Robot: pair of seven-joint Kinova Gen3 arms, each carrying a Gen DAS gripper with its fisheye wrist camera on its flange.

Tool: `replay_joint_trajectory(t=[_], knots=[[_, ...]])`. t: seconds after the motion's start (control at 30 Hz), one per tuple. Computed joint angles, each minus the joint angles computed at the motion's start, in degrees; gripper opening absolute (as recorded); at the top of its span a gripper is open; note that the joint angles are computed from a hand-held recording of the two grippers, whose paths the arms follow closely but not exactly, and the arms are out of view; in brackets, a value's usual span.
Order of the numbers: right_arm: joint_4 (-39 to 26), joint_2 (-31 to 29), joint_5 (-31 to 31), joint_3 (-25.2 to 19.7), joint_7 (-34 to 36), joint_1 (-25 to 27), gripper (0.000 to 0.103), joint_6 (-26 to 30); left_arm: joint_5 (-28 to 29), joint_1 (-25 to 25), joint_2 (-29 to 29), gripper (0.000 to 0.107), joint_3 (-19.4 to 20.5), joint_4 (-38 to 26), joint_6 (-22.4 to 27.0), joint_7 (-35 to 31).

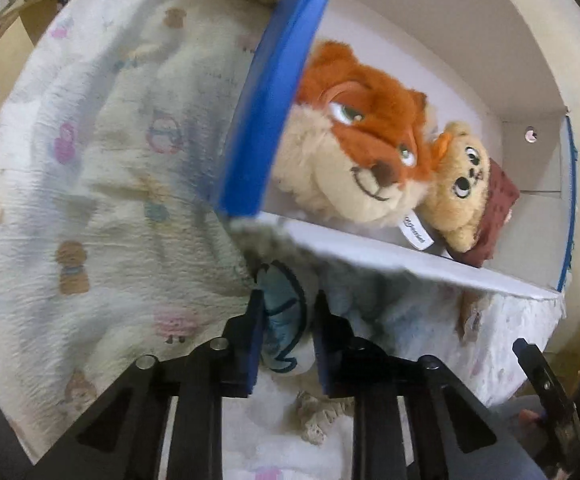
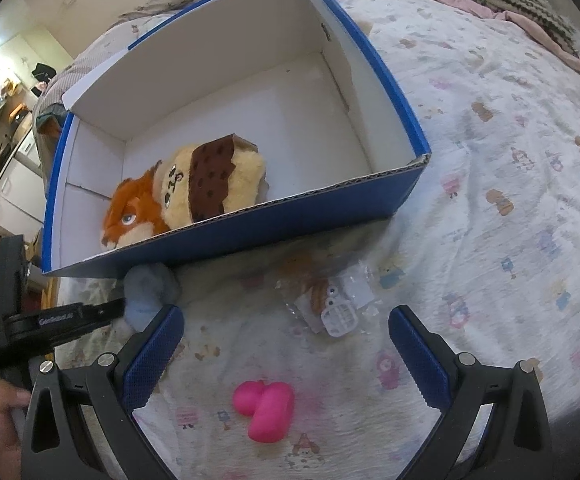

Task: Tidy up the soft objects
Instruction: 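Grasp the light-blue plush with the left tool while the right tool grasps the plastic bag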

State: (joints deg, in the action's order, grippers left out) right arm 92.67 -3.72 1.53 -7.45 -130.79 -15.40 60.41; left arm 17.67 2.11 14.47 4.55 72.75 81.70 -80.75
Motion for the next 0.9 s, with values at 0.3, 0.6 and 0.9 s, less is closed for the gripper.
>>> replay_joint_trajectory(t=[0.3,0.6,0.9], knots=[[1.69,-2.15,-2.24,1.08,-0.07,1.58,0.103,-2.28,-0.89,-1.90,-9.57,0.018,-1.67,-1.12,-0.74,-3.35],[-0.61,1.97,-9.02,3.69,4.86,4.53,0.100,1.30,-7.26,-0.24,-15.22,0.018,-1.67,3.50,-8.04,-3.50],[-8.36,12.42,-2.21,2.28,5.80,0.63,0.089,11.15,-11.75,3.11,-14.45,0.018,0.34,4.56,-9.25,-1.82]])
